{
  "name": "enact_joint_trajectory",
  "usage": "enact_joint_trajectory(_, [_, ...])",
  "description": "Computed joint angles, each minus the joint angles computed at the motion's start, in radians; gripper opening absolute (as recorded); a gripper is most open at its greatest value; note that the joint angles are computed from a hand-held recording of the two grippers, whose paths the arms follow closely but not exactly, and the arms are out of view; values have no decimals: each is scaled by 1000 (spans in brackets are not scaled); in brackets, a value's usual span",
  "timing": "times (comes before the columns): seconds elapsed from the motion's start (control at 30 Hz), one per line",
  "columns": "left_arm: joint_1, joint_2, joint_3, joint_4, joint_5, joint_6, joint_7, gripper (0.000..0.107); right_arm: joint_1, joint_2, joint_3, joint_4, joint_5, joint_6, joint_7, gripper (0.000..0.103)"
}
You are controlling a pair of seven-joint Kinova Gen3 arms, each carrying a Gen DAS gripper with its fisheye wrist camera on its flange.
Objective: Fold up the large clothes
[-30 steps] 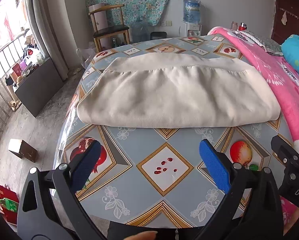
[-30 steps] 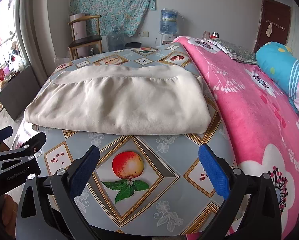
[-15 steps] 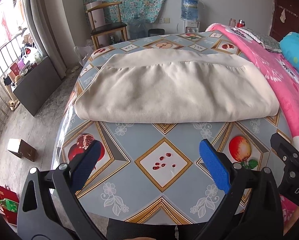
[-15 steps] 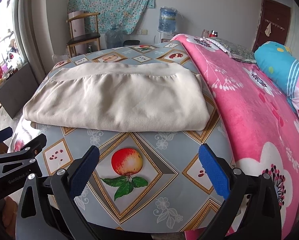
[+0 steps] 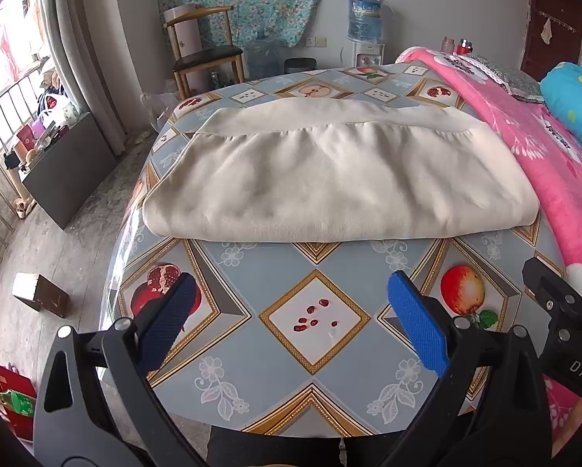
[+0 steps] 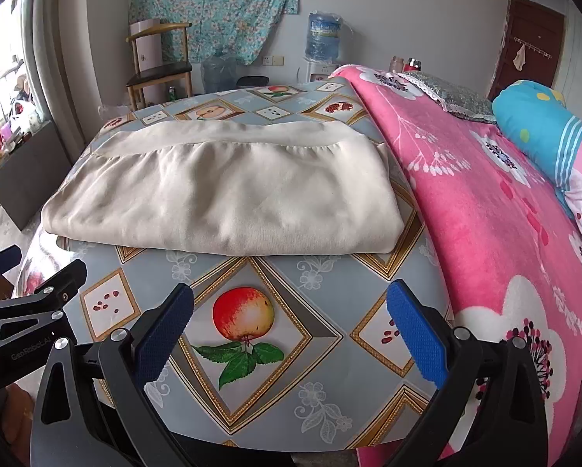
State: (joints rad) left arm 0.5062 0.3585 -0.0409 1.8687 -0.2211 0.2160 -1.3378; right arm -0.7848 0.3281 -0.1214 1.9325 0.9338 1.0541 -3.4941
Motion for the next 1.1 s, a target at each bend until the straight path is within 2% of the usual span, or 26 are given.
enact_joint_trajectory(1.1, [-7,2,8,-4,0,6,-4,95,0,-2,-2,-9,-8,16,13,97])
